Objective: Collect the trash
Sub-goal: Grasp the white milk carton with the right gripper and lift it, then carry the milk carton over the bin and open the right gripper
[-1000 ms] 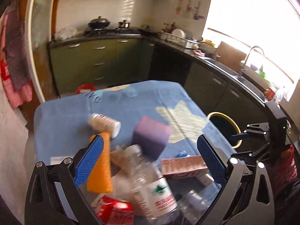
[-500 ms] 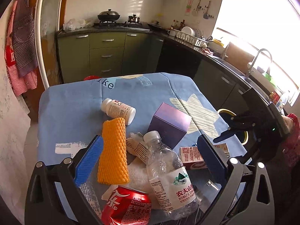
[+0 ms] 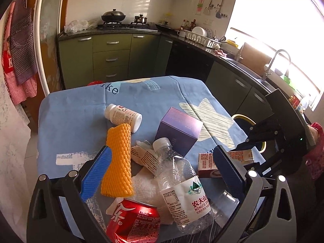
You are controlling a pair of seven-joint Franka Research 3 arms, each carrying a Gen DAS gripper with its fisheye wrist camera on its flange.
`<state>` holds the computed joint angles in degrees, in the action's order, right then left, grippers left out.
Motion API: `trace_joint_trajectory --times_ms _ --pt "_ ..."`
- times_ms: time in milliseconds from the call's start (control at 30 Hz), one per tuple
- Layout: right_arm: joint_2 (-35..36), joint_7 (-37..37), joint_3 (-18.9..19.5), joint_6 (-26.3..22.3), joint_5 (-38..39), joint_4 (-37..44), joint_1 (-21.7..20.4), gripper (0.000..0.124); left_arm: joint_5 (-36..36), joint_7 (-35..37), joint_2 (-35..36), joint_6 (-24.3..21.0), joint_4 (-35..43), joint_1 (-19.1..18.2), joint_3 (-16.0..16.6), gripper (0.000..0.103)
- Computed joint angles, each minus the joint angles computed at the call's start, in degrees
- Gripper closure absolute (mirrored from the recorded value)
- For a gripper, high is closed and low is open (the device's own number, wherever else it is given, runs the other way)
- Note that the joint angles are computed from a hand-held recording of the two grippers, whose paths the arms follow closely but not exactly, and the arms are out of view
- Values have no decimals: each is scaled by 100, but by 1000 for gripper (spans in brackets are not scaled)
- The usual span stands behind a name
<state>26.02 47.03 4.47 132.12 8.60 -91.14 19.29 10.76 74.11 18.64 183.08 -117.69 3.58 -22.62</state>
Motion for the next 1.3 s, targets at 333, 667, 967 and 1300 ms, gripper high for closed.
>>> trace_joint_trajectory --times_ms 333,667,967,1300 --pt "-639 346 -105 501 -140 -811 -38 90 87 -33 -36 -53 65 -320 253 5" --pt "-1047 570 -130 1096 -415 -1382 -56 90 122 58 -16 -123 147 -401 247 5" --pt "-1256 1100 -283 1545 -463 -1600 -240 90 76 120 -50 -102 125 -378 195 5" --pt "-928 3194 -952 1671 -1180 -1382 -683 90 50 284 28 -220 313 -467 158 5"
